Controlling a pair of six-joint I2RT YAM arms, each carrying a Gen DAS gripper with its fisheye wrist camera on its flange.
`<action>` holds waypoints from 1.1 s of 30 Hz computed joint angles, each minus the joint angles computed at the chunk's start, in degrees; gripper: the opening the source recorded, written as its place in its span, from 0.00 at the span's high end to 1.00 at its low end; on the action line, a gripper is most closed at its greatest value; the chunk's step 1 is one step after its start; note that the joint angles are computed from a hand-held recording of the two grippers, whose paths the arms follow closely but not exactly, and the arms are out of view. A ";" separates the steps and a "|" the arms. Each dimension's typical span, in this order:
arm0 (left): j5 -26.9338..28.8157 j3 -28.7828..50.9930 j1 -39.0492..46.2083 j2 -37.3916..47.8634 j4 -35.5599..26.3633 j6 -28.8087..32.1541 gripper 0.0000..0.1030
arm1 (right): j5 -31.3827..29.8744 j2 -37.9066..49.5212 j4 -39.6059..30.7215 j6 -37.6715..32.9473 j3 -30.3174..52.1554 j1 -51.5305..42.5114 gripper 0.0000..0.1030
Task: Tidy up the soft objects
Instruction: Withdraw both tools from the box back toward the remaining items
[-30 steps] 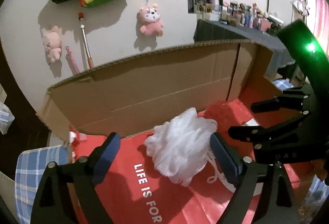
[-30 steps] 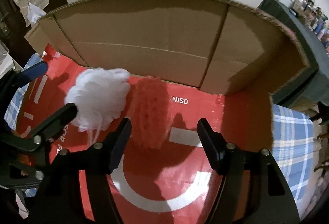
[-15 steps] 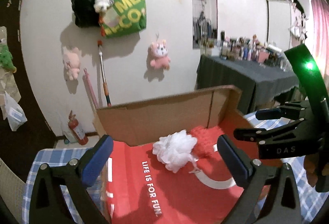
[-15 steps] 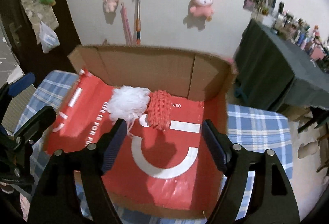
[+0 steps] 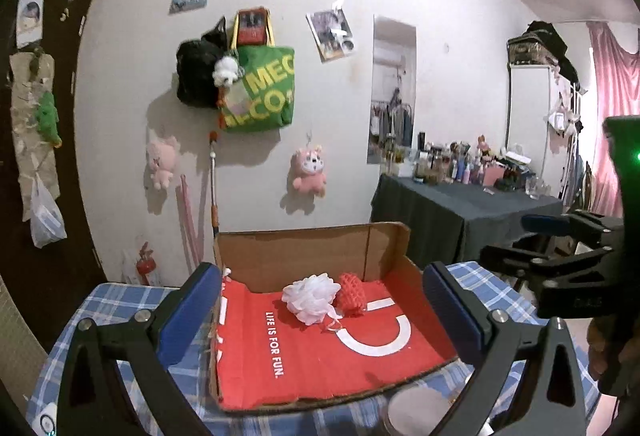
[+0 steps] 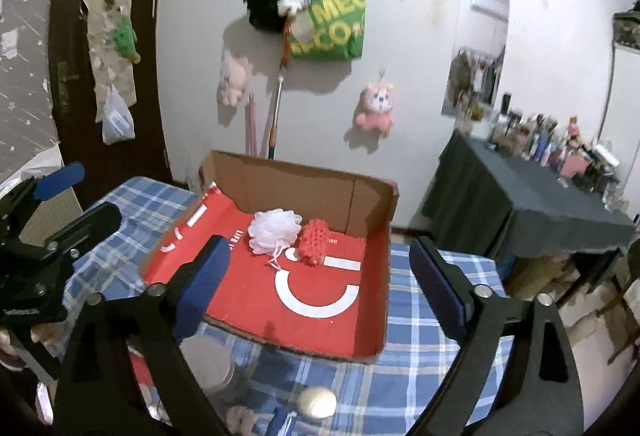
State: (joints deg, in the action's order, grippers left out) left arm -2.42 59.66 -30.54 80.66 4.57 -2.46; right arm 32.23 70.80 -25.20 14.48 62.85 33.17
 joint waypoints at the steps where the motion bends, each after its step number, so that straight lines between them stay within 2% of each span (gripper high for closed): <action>1: -1.10 -1.89 -0.68 -1.85 0.64 0.16 0.00 | 1.87 -1.81 0.52 0.15 -1.52 1.75 0.09; 6: -3.07 -10.68 -3.52 -10.72 3.48 0.08 0.00 | 13.17 -9.54 0.52 3.72 -8.16 12.37 0.07; 10: -5.54 -16.46 -6.27 -17.14 4.69 0.51 0.00 | 21.50 -13.17 -1.16 9.31 -12.72 20.89 0.05; 15: -9.25 -22.63 -10.43 -25.39 4.74 -0.28 0.00 | 31.84 -14.61 -6.70 19.89 -16.03 31.57 0.05; 18: -13.83 -25.77 -13.92 -28.72 5.81 0.59 0.00 | 38.53 -12.59 -14.37 30.59 -16.25 37.27 0.05; 25: -18.24 -31.99 -19.51 -33.73 5.32 -1.58 0.00 | 42.75 -6.11 -32.04 58.85 -16.69 45.06 0.04; 28: -19.10 -34.44 -20.56 -34.45 5.47 -3.72 0.00 | 42.89 -2.94 -37.31 69.62 -17.56 46.80 0.04; 33: -18.65 -37.84 -20.61 -33.23 6.77 -6.81 0.00 | 41.16 -1.53 -34.24 74.71 -22.14 47.20 0.04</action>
